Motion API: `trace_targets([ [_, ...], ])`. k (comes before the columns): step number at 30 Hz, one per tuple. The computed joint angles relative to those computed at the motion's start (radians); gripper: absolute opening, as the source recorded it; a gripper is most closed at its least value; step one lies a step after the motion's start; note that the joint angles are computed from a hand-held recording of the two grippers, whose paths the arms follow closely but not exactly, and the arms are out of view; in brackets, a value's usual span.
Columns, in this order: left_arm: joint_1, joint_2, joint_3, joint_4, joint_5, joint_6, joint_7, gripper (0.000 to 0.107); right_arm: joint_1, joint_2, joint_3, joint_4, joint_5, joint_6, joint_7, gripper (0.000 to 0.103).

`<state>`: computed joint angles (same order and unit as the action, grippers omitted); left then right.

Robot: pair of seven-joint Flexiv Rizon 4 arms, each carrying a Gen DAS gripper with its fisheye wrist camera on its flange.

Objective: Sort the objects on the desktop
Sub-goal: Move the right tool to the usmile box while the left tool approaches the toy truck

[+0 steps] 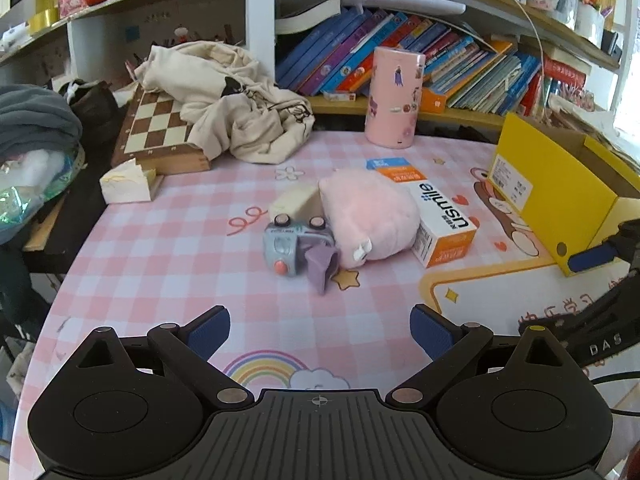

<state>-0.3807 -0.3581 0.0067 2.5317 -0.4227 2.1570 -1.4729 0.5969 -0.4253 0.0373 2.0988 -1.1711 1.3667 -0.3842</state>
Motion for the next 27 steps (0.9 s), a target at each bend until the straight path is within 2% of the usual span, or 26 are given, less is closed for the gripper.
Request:
trace_targets([
  [4, -0.018, -0.019, 0.007, -0.018, -0.016, 0.008, 0.022, 0.098, 0.0, -0.01, -0.015, -0.02, -0.034, 0.014, 0.033, 0.097],
  [11, -0.016, -0.042, 0.001, -0.054, -0.033, -0.02, 0.03, 0.098, -0.004, -0.048, -0.024, -0.062, -0.027, 0.053, -0.009, 0.097],
  [14, -0.045, -0.051, 0.02, -0.073, -0.076, -0.044, 0.046, 0.098, -0.002, -0.067, -0.034, -0.081, -0.006, 0.082, -0.033, 0.097],
  [18, -0.063, -0.067, 0.036, -0.099, -0.103, -0.052, 0.069, 0.098, 0.01, -0.098, -0.046, -0.116, 0.063, 0.104, -0.075, 0.095],
  [27, -0.16, -0.153, 0.102, -0.188, -0.286, -0.057, 0.205, 0.096, 0.038, -0.177, -0.035, -0.216, 0.267, 0.109, -0.252, 0.091],
])
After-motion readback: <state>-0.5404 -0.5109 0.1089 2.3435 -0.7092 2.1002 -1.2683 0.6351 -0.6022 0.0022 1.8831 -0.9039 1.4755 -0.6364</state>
